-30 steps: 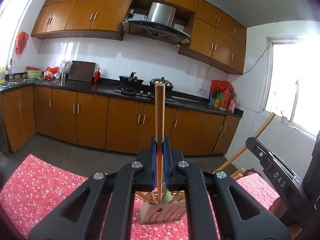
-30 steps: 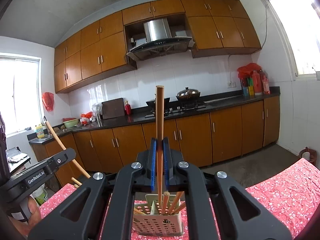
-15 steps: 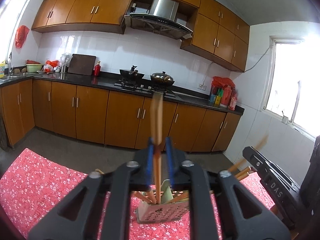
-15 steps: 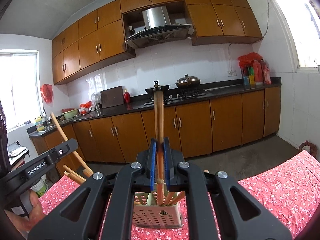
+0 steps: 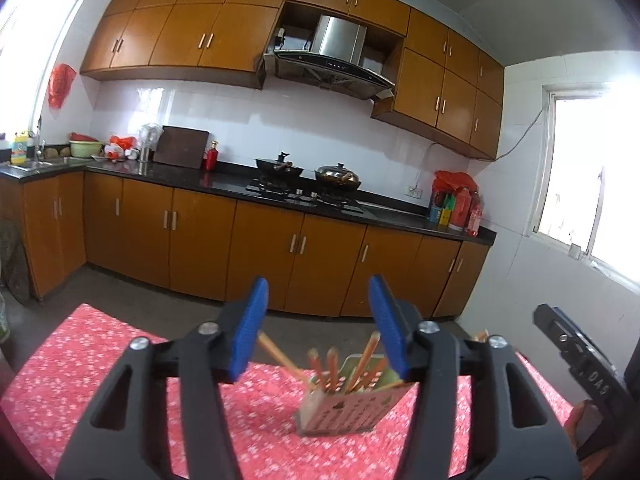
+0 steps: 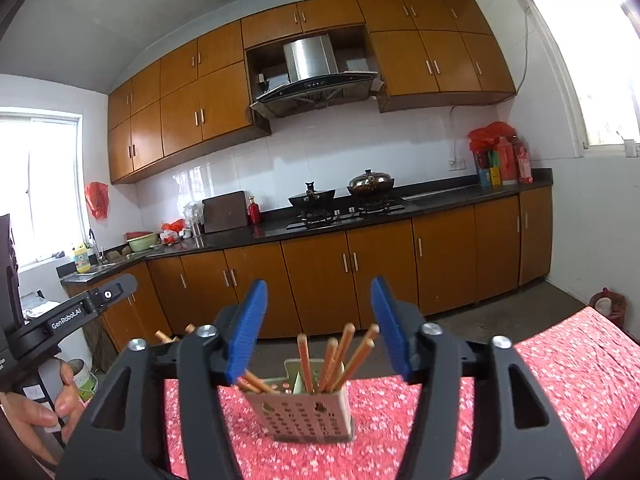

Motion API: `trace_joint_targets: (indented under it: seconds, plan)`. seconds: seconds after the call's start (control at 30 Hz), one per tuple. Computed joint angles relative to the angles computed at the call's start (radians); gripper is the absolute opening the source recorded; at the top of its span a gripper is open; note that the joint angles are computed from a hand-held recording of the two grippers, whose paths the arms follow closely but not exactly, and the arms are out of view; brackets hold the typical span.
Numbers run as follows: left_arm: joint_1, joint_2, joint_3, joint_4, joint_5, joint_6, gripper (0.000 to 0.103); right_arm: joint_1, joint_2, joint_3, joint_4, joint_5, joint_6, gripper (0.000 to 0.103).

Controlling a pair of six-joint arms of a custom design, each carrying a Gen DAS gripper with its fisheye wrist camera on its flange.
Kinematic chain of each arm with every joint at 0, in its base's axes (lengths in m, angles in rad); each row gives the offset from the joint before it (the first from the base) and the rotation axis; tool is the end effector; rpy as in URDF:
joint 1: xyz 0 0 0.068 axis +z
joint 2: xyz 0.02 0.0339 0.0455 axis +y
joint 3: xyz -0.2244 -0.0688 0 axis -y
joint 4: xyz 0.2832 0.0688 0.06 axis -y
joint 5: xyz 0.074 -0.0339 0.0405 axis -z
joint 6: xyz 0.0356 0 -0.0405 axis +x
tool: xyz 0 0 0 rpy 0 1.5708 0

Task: Organize utensils

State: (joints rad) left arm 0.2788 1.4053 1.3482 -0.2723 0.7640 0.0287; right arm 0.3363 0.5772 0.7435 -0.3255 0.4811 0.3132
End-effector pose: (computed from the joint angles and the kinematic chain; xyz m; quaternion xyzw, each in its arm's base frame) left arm 0.3563 0.0764 0.3463 0.1210 0.7760 -0.2170 0.5798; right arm 0.1995 0.0523 0.3253 0.1460 0.7409 0.0292 0.6549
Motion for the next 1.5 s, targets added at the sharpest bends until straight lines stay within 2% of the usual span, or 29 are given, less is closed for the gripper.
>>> trace_joint_targets:
  seconds: [0.03,0.1,0.2,0.27,0.37,0.53,0.7,0.9,1.0,1.13,1.27,1.5]
  plan:
    - [0.016,-0.022,-0.021,-0.006,0.010,0.014,0.062,0.026,-0.033,-0.013,-0.027,0.024,0.011,0.072]
    - [0.056,-0.076,-0.075,-0.026,0.040,0.053,0.073,0.082,-0.086,-0.039,-0.071,0.079,0.026,0.088]
    - [0.123,-0.178,-0.182,-0.044,0.084,0.132,0.087,0.206,-0.142,-0.074,-0.132,0.220,0.022,0.101]
    - [0.173,-0.259,-0.271,-0.045,0.106,0.190,0.092,0.296,-0.157,-0.087,-0.177,0.327,0.030,0.101]
    - [0.248,-0.344,-0.372,-0.056,0.158,0.246,0.098,0.398,-0.162,-0.094,-0.268,0.421,0.093,0.101]
    - [0.364,-0.458,-0.517,-0.083,0.220,0.342,0.099,0.580,-0.184,-0.136,-0.362,0.590,0.210,0.101]
    - [0.433,-0.539,-0.620,-0.095,0.262,0.427,0.099,0.745,-0.055,-0.103,-0.532,0.749,0.401,0.101]
    - [0.486,-0.579,-0.686,-0.195,0.283,0.565,0.099,0.843,0.056,-0.073,-0.789,0.787,0.742,0.101]
    - [0.515,-0.599,-0.724,-0.173,0.294,0.570,0.099,0.885,0.121,-0.063,-0.937,0.786,0.949,0.101]
    - [0.543,-0.574,-0.719,-0.200,0.311,0.597,0.099,0.923,0.154,-0.069,-1.055,0.770,1.134,0.101]
    - [0.557,-0.565,-0.715,-0.243,0.322,0.643,0.099,0.950,0.187,-0.069,-1.123,0.756,1.259,0.101]
    - [0.565,-0.571,-0.732,-0.278,0.323,0.699,0.099,0.981,0.248,-0.062,-1.170,0.740,1.350,0.101]
